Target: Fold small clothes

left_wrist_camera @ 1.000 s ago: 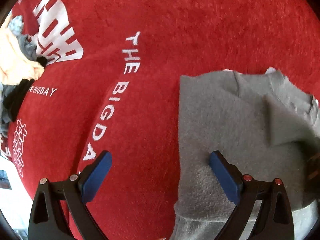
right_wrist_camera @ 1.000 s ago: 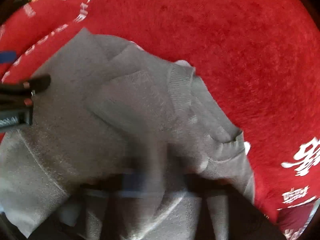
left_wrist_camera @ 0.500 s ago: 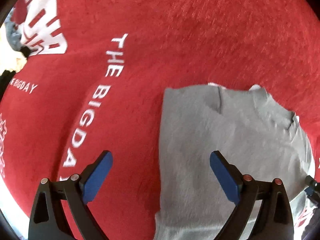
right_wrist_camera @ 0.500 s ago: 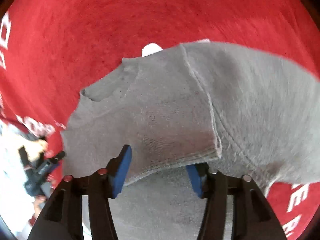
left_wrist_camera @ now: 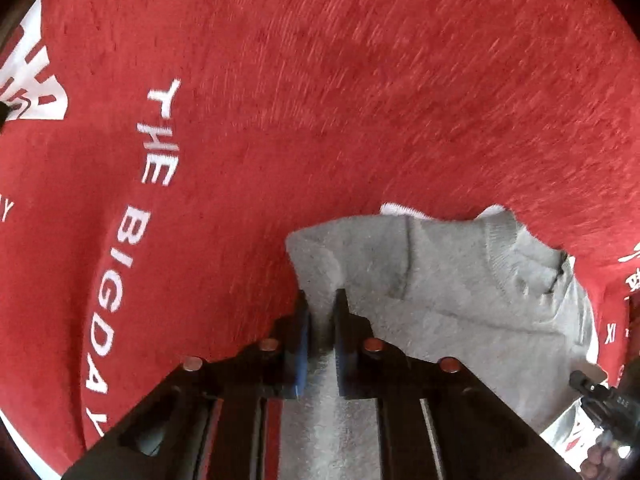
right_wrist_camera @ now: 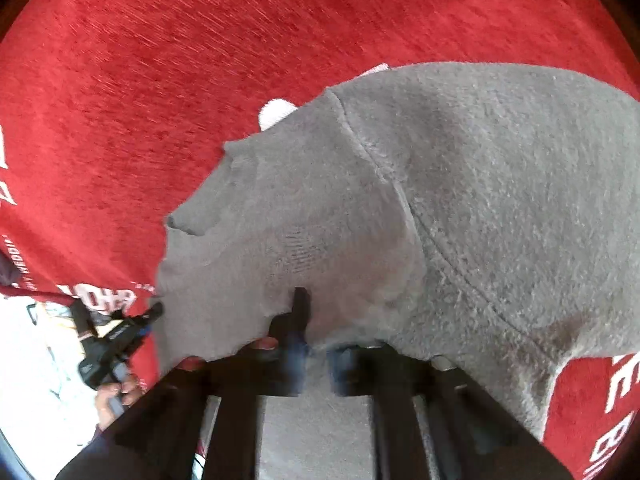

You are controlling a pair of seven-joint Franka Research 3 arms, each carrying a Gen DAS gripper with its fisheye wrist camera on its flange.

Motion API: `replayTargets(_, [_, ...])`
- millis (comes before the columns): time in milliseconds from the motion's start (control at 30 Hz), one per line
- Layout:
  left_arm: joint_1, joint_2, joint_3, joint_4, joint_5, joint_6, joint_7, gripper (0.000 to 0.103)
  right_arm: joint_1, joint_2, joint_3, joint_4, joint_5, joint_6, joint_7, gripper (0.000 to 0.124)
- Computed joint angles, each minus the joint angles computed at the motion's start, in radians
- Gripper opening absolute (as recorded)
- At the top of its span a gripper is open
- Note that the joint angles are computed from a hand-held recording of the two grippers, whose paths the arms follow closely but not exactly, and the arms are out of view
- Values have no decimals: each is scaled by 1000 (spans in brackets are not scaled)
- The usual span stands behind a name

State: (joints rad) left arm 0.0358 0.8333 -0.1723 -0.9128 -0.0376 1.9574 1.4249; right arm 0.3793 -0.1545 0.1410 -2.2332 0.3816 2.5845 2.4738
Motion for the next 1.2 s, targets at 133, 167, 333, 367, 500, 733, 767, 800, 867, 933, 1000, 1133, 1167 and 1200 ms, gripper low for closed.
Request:
replayTargets(133, [5, -44, 15, -68, 22, 79, -3, 11, -5, 23, 0, 56, -64, 30, -64, 8])
replayTargets(167, [5, -42, 19, -67, 27, 80, -9, 11, -6, 35, -3, 72, -75, 35, -90, 8])
replayTargets(333, [-6, -50, 64, -103, 90, 98, -102, 11, -16, 49, -15, 43, -67, 23, -95, 8])
replayTargets(367, [-5, -49, 67, -103, 97, 84, -121, 11, -12, 45, -22, 19, -14, 20, -114, 9])
replayTargets(500, [2, -137, 68, -228, 139, 121, -138, 11, -19, -6, -15, -41, 12, 45, -90, 19])
replayTargets(733, [48, -279, -4, -390, 26, 139, -34, 35, -27, -58, -3, -4, -49, -97, -48, 44])
replayTargets(767, [50, -286, -12, -400, -2, 138, -28, 68, -24, -64, -1, -6, -42, -97, -45, 44])
replayTargets(800, [65, -317, -12, -446, -24, 165, -9, 73, -18, -75, 0, -13, -28, -95, -45, 44])
replayTargets(867, [65, -330, -20, -477, -61, 220, 16, 73, -7, -91, 4, -25, -4, -88, -46, 44])
replayTargets(933, [69, -328, -34, -473, -122, 207, 11, 73, 8, -105, 6, -36, 24, -81, -60, 44])
replayTargets(1000, [75, -277, -36, -414, -158, 173, 18, 73, 19, -103, 11, -35, 40, -77, -71, 44])
replayTargets(1133, [70, -201, -27, -328, -155, 99, 20, 73, 36, -106, 14, -41, 65, -75, -96, 44])
replayTargets(1167, [73, -204, -30, -336, -158, 114, 30, 72, 38, -106, 14, -42, 69, -71, -98, 44])
replayTargets(1200, [77, -202, -35, -333, -165, 115, 42, 66, 40, -107, 15, -43, 75, -67, -100, 44])
